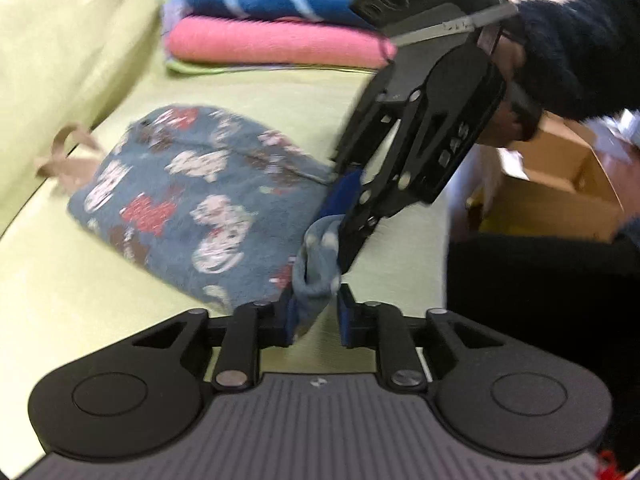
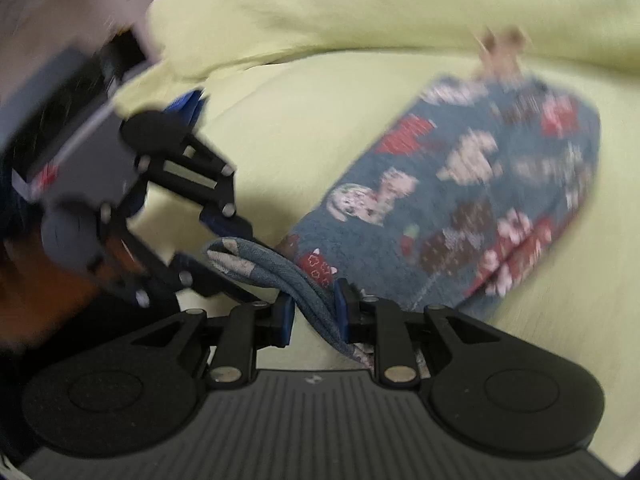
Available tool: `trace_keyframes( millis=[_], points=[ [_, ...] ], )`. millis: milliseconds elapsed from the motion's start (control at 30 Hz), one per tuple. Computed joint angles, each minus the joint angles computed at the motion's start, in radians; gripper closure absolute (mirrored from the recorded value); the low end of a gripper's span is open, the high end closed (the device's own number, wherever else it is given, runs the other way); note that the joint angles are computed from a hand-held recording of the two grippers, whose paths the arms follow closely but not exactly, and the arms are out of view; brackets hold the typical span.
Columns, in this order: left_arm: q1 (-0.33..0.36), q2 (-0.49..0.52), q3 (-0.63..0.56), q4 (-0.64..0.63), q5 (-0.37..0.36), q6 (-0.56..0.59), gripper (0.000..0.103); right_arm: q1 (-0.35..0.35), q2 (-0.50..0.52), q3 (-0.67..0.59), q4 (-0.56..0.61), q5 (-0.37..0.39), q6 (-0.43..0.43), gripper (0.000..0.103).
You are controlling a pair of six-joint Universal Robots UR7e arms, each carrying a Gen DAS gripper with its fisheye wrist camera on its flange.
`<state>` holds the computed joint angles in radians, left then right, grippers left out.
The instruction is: Fold shopping bag
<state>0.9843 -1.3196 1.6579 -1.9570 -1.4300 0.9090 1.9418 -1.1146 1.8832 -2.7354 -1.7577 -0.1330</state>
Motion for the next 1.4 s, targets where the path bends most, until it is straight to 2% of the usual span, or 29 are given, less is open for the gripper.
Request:
trace_keyframes(
  millis=[133, 200, 233, 300, 433, 533, 633, 767, 833, 900, 967, 1100, 1233, 1267, 1367, 1400],
  points=[
    [-0.003, -0.003, 0.006, -0.044, 0.015, -0.046, 0.089, -0.066, 0.008, -0.062, 0.139, 0.12, 0.198, 0.09],
    [-0.016, -0.041, 0.043, -0.082, 0.037, -0.064, 0.09, -0.094, 0.022, -0.094, 0.197, 0.16, 0.242, 0.091],
    [-0.029, -0.068, 0.072, -0.113, 0.049, -0.065, 0.09, -0.097, 0.021, -0.099, 0.217, 0.166, 0.247, 0.093],
    [-0.05, -0.1, 0.108, -0.18, 0.059, -0.027, 0.097, -0.102, 0.043, -0.148, 0.281, 0.164, 0.243, 0.093],
    [-0.076, -0.109, 0.125, -0.24, 0.036, 0.067, 0.097, -0.098, 0.085, -0.219, 0.366, 0.142, 0.228, 0.094],
    [-0.086, -0.075, 0.135, -0.279, 0.102, 0.1, 0.097, -0.092, 0.091, -0.241, 0.401, 0.132, 0.224, 0.095],
    [-0.083, -0.04, 0.13, -0.301, 0.138, 0.087, 0.097, -0.078, 0.081, -0.217, 0.378, 0.112, 0.224, 0.096],
    [-0.085, -0.019, 0.134, -0.312, 0.178, 0.072, 0.098, -0.051, 0.055, -0.126, 0.23, 0.073, 0.228, 0.096],
    [-0.085, -0.012, 0.127, -0.301, 0.184, 0.057, 0.098, -0.025, 0.051, -0.066, 0.094, 0.02, 0.202, 0.096],
    [-0.085, -0.008, 0.122, -0.294, 0.186, 0.046, 0.098, 0.022, 0.061, -0.007, -0.061, -0.074, 0.146, 0.092],
    [-0.091, -0.01, 0.127, -0.295, 0.201, 0.045, 0.098, 0.08, 0.09, 0.04, -0.225, -0.185, 0.043, 0.081],
    [-0.097, -0.001, 0.137, -0.317, 0.215, 0.03, 0.098, 0.203, 0.184, 0.106, -0.57, -0.473, -0.226, 0.078],
    [-0.093, 0.001, 0.142, -0.327, 0.21, 0.014, 0.098, 0.232, 0.242, 0.138, -0.768, -0.6, -0.383, 0.08],
    [-0.092, 0.001, 0.147, -0.336, 0.209, 0.013, 0.098, 0.222, 0.245, 0.144, -0.788, -0.599, -0.374, 0.08],
    [-0.09, 0.001, 0.164, -0.371, 0.212, -0.005, 0.098, 0.146, 0.181, 0.175, -0.737, -0.471, -0.18, 0.078],
    [-0.087, 0.001, 0.163, -0.372, 0.209, -0.015, 0.098, 0.134, 0.165, 0.176, -0.711, -0.45, -0.156, 0.075]
  ],
)
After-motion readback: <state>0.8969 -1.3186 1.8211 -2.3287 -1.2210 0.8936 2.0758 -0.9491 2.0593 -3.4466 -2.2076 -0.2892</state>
